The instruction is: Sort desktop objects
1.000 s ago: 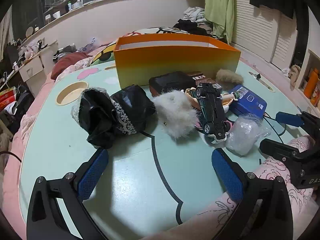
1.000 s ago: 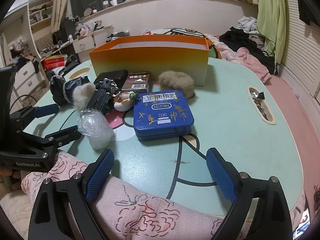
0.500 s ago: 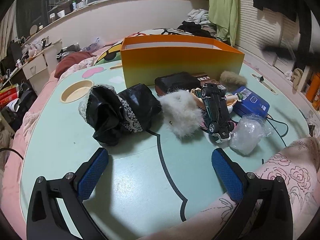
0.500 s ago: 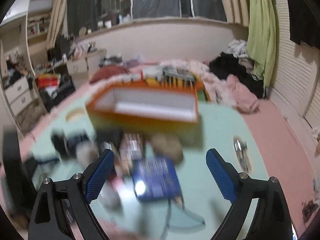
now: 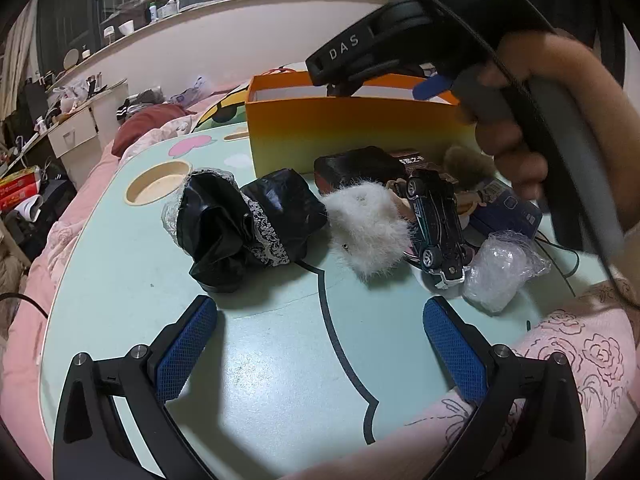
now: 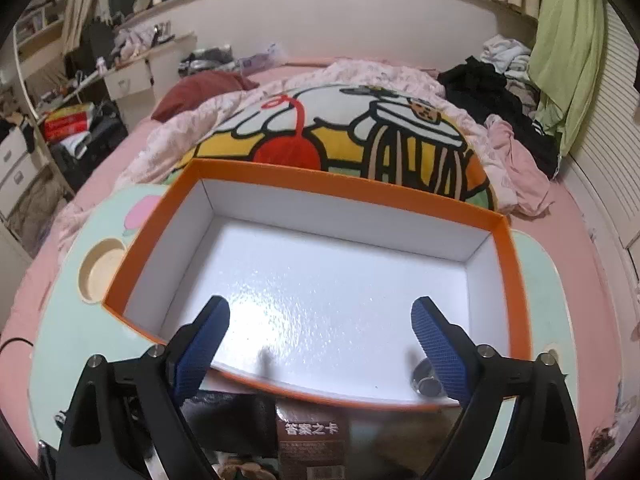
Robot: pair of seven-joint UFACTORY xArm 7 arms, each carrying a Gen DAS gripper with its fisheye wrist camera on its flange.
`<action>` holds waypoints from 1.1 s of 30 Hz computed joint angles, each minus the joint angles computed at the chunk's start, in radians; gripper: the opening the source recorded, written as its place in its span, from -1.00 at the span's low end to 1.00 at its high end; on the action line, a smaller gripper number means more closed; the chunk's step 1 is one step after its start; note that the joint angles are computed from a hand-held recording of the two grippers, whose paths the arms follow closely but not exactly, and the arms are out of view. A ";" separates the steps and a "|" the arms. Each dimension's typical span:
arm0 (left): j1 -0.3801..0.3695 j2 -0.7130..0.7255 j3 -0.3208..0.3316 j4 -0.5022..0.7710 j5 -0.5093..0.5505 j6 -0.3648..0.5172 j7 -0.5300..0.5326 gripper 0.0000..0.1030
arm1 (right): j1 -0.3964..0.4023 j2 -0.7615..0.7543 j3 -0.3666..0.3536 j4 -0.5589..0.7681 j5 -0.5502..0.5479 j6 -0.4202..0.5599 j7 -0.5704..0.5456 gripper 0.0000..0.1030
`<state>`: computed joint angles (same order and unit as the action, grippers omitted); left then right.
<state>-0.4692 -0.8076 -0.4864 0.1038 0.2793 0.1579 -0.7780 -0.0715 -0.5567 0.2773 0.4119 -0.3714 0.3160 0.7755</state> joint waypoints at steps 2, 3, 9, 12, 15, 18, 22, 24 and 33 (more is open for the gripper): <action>0.002 0.002 -0.001 0.001 0.001 -0.001 -0.001 0.99 | 0.000 -0.008 0.004 -0.003 -0.005 0.006 0.000 0.79; 0.002 0.002 -0.001 0.001 0.001 -0.001 -0.001 0.99 | -0.005 -0.013 0.012 -0.004 -0.012 0.008 0.004 0.79; 0.003 0.003 0.001 0.001 0.003 -0.002 0.000 0.99 | 0.012 -0.033 0.002 -0.019 -0.009 0.012 0.003 0.79; 0.003 0.002 0.000 0.001 0.002 -0.002 -0.001 0.99 | 0.019 -0.036 -0.009 -0.029 0.008 -0.002 -0.004 0.79; 0.003 0.003 0.000 0.001 0.003 -0.003 -0.001 0.99 | 0.037 -0.030 -0.025 -0.009 0.025 0.033 -0.042 0.79; 0.004 0.003 0.000 0.002 0.003 -0.003 -0.001 0.99 | 0.039 -0.059 -0.040 0.018 0.019 0.084 -0.091 0.63; 0.004 0.003 -0.001 0.002 0.003 -0.003 -0.002 0.99 | 0.092 -0.041 -0.163 0.123 0.113 0.269 -0.248 -0.12; 0.003 0.002 -0.001 0.001 0.003 -0.002 -0.002 0.99 | 0.150 0.039 -0.272 0.229 0.242 0.445 -0.410 -0.39; 0.003 0.002 -0.001 0.001 0.003 -0.003 -0.002 0.99 | 0.073 0.292 -0.273 0.444 0.300 0.814 -0.545 -0.56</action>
